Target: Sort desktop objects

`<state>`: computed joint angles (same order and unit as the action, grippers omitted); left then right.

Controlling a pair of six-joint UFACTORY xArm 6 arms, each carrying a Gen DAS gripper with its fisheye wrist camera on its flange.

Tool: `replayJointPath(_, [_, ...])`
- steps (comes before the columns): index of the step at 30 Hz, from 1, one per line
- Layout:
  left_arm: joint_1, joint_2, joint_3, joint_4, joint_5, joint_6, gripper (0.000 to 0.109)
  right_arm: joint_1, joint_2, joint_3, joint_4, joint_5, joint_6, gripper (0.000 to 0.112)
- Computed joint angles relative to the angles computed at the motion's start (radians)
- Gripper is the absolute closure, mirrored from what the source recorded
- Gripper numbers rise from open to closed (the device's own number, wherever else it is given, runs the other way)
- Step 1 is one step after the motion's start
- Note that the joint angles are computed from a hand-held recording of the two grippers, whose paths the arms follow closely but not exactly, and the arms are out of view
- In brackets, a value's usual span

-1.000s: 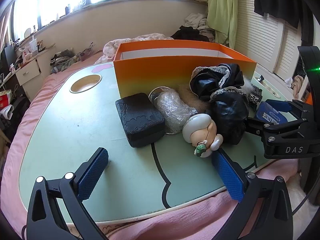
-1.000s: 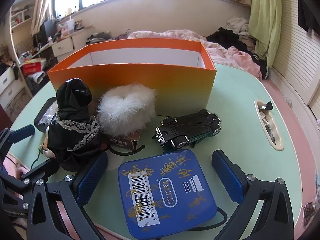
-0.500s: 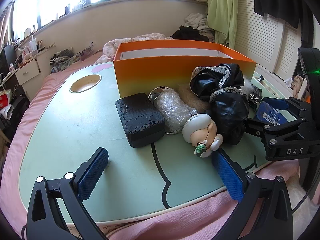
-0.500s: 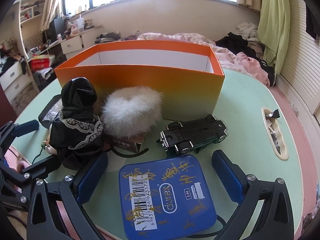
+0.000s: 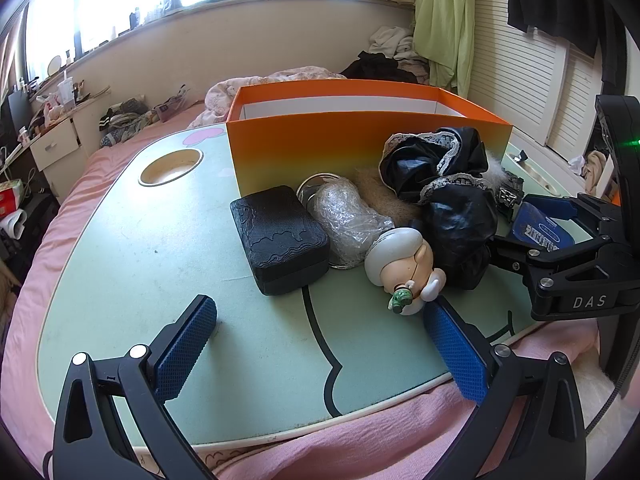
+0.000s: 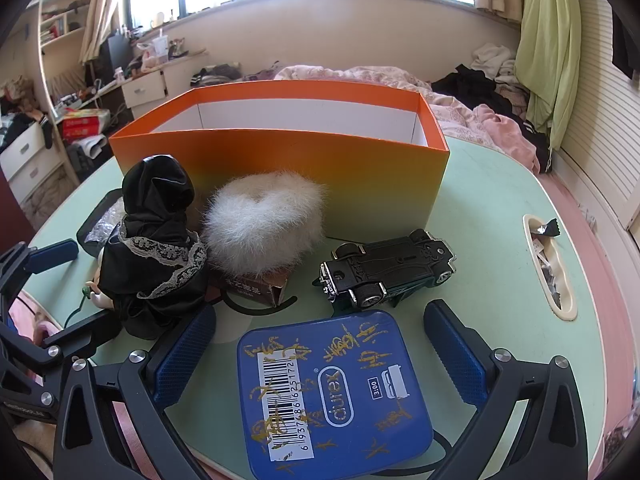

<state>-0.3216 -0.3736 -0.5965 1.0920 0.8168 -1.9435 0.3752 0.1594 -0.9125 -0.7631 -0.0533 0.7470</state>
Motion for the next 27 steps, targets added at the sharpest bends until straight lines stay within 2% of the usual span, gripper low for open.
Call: replayJointPath(27, [0.001, -0.001, 0.003, 0.002, -0.004, 0.0, 0.006, 0.0, 0.004, 0.001, 0.018, -0.007, -0.026, 0.009])
